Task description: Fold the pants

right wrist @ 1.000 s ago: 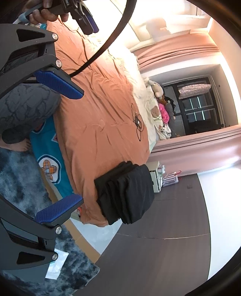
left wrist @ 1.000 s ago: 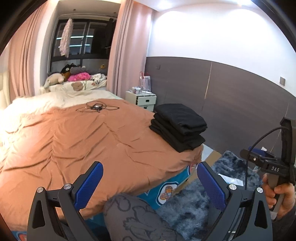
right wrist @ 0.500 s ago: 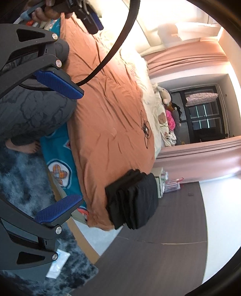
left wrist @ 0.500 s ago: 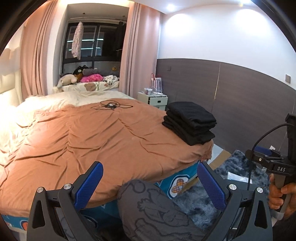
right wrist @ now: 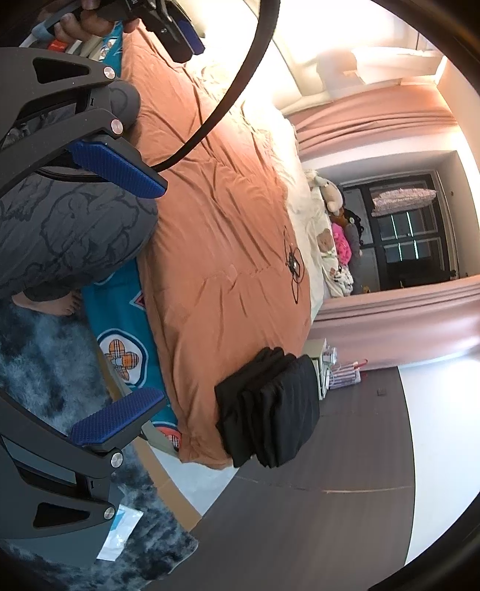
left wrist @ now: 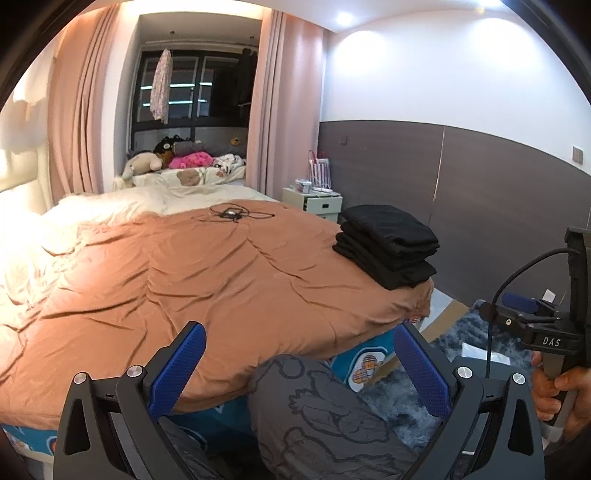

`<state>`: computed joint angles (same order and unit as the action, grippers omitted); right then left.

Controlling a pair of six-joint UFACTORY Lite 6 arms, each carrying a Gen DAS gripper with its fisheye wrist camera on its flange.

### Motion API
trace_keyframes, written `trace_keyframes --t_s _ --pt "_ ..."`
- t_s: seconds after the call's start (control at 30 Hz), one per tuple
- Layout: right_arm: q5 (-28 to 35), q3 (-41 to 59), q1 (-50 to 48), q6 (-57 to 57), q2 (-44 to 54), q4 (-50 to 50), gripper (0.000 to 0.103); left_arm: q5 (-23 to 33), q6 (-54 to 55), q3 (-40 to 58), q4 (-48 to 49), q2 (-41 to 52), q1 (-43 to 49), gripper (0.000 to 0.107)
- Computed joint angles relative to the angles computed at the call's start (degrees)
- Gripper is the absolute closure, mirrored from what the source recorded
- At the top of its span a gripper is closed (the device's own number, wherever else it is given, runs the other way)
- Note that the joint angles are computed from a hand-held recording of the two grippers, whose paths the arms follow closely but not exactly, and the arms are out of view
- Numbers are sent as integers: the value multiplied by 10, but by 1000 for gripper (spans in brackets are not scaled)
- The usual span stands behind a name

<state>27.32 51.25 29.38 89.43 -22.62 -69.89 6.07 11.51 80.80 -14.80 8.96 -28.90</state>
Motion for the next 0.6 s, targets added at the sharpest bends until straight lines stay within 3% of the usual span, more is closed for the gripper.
trace_keyframes --t_s 0.07,0.17,0.27,0.6 --pt "11 5 10 0 3 -1 0 1 -46 0 50 -2 0 4" --pt "22 11 20 -2 5 0 0 6 11 -2 -11 -4 6 4" --pt "27 12 25 -4 4 2 0 3 -25 -7 29 -7 6 4" --pt "46 15 45 0 6 0 0 13 -18 -10 21 -16 9 4"
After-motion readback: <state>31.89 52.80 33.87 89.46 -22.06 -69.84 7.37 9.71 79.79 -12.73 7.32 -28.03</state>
